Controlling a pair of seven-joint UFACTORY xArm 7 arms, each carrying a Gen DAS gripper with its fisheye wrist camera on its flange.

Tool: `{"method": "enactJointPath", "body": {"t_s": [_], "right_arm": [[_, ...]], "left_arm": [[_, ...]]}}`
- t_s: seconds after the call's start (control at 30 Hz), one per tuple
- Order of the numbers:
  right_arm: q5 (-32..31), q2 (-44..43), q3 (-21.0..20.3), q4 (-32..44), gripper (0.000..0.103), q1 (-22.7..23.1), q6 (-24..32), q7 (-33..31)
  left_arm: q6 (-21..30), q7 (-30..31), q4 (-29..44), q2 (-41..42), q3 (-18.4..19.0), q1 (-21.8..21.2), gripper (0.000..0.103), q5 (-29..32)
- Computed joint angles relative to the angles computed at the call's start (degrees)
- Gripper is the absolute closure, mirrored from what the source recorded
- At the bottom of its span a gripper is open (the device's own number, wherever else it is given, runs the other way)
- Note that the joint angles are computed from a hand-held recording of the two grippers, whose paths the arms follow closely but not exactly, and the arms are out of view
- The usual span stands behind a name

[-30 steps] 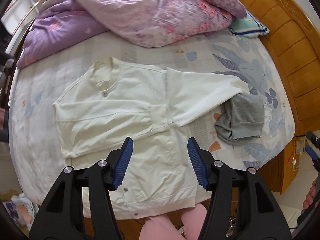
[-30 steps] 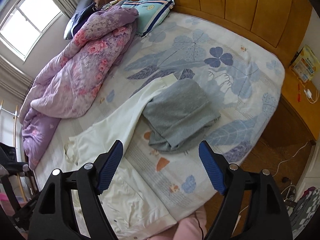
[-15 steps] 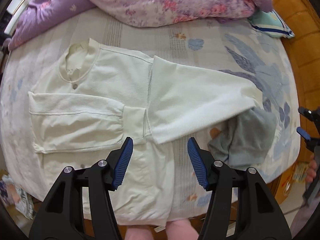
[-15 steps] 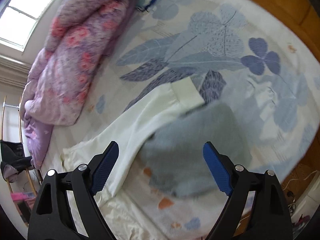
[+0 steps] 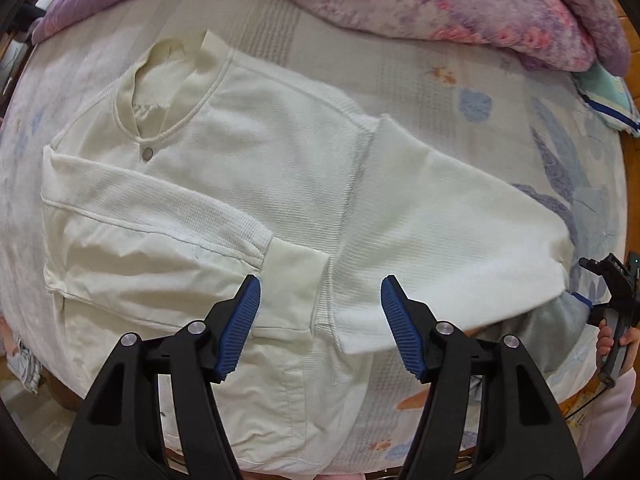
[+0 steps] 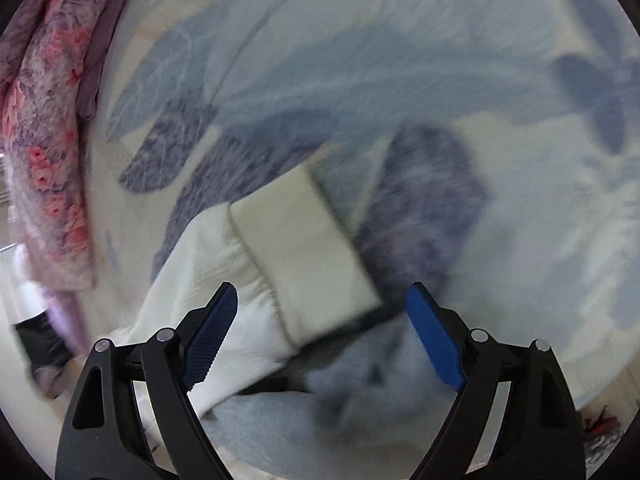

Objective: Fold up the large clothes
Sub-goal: 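Move the right tool to the spread sleeve cuff while the left tool approaches the armpit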

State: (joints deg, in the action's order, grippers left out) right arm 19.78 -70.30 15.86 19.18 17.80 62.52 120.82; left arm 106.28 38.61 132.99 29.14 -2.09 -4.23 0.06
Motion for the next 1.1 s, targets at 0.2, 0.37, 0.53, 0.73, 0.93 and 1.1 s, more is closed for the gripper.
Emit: {"method": "enactJointPath", "body": {"t_s": [0.2, 0.37, 0.53, 0.73, 0.93, 1.1], "right_arm": [[4.64, -13.73, -2.56, -13.72, 0.021, 4.09, -12.89, 0.49], [3.48, -25.19, 7.95, -18.00, 0.094, 5.39, -14.75, 15.45], [1.93, -11.57, -1.34, -14.04, 0.084, 6.66, -18.25, 7.95], [0.26, -3.22, -3.71, -3.03, 0.036, 2.83, -11.39, 13.49], [8.74, -0.27, -1.92, -7.84, 0.036, 2.69, -22.71, 17.24], [5.66, 1.93, 3.51, -8.94, 0.034, 1.85, -22.85, 27.71]], "left_arm": [[-0.31, -1.37, -1.27, 0.38, 0.30, 0.22, 0.039, 0.25], [-0.29, -1.69, -2.45, 0.47, 0.37, 0.18, 0.037, 0.76], [0.58, -2.96, -1.59, 1.60, 0.38, -0.34, 0.037, 1.08], [2.52, -2.02, 1.76, 2.97, 0.26, 0.28, 0.034, 0.51], [5.53, -3.32, 8.48, 7.07, 0.67, 0.93, 0.032, 0.17], [8.40, -3.63, 13.36, 10.18, 0.56, 1.40, 0.032, -0.29]]}}
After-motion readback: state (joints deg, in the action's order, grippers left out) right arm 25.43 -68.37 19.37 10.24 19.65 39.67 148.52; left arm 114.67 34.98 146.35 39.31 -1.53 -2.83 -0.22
